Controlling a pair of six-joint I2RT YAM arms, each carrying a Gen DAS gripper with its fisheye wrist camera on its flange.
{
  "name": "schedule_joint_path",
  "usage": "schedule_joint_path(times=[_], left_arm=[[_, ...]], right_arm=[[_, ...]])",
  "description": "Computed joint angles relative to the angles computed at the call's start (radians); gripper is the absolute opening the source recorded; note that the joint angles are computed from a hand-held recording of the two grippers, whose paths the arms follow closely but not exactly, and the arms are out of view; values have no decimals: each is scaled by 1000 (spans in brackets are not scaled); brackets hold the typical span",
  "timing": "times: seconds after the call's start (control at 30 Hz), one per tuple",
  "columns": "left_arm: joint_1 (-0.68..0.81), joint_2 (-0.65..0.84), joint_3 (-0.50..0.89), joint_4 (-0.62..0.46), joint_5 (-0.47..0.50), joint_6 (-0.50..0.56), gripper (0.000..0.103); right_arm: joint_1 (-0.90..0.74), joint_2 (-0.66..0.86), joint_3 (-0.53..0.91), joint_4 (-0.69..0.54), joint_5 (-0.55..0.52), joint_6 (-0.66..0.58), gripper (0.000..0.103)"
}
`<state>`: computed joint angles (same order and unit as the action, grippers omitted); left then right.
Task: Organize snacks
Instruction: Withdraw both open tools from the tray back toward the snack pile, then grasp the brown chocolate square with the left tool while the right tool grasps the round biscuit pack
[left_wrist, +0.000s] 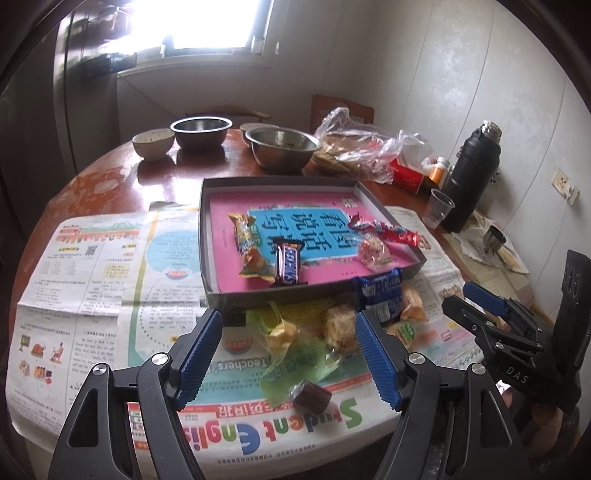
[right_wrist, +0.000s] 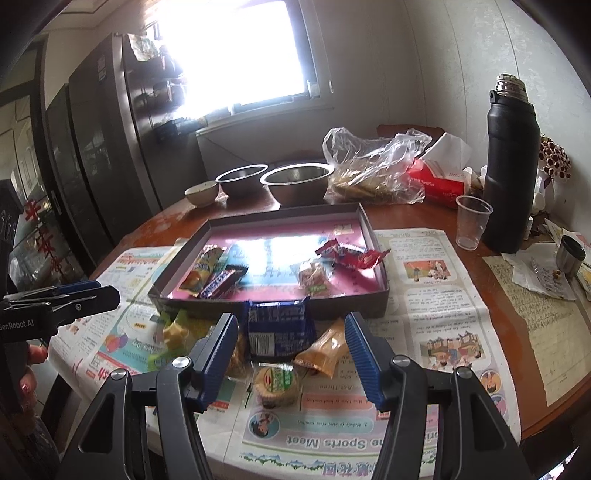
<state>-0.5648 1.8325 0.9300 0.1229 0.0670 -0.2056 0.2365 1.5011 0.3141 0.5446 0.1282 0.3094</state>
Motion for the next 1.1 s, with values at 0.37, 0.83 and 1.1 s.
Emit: schedule_joint_path(times=[0.37, 0.83, 1.1], left_arm=[[-16, 34, -14, -6, -3, 19, 77], [-42, 99, 5, -41, 6, 54, 77], [-55, 135, 8, -46, -12, 91, 77]], right_arm=[[50, 70, -2, 23, 15, 10, 60], [47, 116, -5, 41, -2, 10, 60], [44, 181, 5, 59, -22, 11, 60]])
